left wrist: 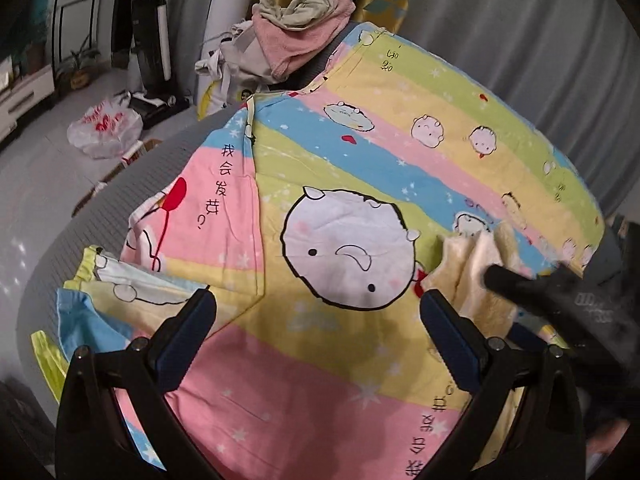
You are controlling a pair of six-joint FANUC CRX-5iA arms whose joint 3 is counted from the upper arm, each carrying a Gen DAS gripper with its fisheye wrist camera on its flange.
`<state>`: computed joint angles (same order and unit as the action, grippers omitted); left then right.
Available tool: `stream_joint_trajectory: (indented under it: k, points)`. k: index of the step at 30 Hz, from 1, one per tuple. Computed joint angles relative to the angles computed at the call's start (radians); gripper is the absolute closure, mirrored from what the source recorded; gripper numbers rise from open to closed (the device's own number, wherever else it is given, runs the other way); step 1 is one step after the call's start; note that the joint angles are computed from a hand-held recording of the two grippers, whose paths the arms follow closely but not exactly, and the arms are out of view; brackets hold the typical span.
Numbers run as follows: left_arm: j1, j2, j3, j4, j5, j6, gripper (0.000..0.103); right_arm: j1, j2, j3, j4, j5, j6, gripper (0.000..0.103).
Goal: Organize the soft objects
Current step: 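Grasp the cream fuzzy slipper with the right gripper and lift it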
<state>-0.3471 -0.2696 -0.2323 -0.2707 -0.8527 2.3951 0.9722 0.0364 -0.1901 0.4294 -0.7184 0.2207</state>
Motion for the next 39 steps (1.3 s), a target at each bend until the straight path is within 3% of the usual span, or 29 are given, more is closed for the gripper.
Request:
stream_joint_trajectory:
  k: [3, 5, 8, 10, 11, 12, 13, 15, 23, 30, 35, 37, 39]
  points:
    - [0.009, 0.002, 0.004, 0.016, 0.001, -0.022, 0.001, 0.010, 0.051, 0.014, 0.097, -0.028, -0.078, 0.004]
    - [0.011, 0.000, 0.002, 0.021, 0.003, -0.032, 0.002, -0.001, 0.097, 0.066, 0.032, -0.031, -0.009, 0.004]
    - [0.024, -0.008, -0.012, 0.049, 0.019, -0.057, 0.001, -0.015, 0.147, 0.114, -0.020, -0.068, 0.036, 0.014]
    - [0.036, -0.014, -0.022, 0.070, 0.031, -0.072, 0.002, -0.013, 0.166, 0.117, 0.016, -0.093, 0.013, 0.024]
    - [0.040, -0.017, -0.026, 0.079, 0.035, -0.079, 0.002, -0.010, 0.165, 0.108, 0.044, -0.097, -0.001, 0.036]
    - [0.043, -0.018, -0.029, 0.086, 0.037, -0.084, 0.002, -0.007, 0.162, 0.102, 0.065, -0.112, -0.004, 0.056]
    - [0.046, -0.019, -0.031, 0.092, 0.040, -0.089, 0.001, -0.006, 0.159, 0.100, 0.070, -0.123, 0.005, 0.064]
    - [0.049, -0.021, -0.036, 0.105, 0.047, -0.098, 0.001, -0.008, 0.127, 0.081, 0.060, -0.112, 0.038, 0.070]
    - [0.058, -0.024, -0.056, 0.158, 0.076, -0.154, 0.001, 0.054, -0.107, -0.048, 0.034, -0.087, 0.099, 0.071]
    - [0.044, -0.019, -0.110, 0.328, 0.144, -0.331, 0.001, 0.116, -0.289, -0.173, -0.090, -0.122, 0.122, 0.070]
    - [0.028, -0.003, -0.161, 0.512, 0.192, -0.515, 0.002, 0.088, -0.316, -0.195, -0.259, -0.155, 0.189, 0.070]
    - [0.019, 0.009, -0.175, 0.578, 0.196, -0.583, 0.002, 0.064, -0.318, -0.195, -0.307, -0.194, 0.177, 0.067]
    - [0.009, 0.019, -0.183, 0.621, 0.198, -0.628, 0.002, 0.047, -0.342, -0.219, -0.323, -0.186, 0.156, 0.053]
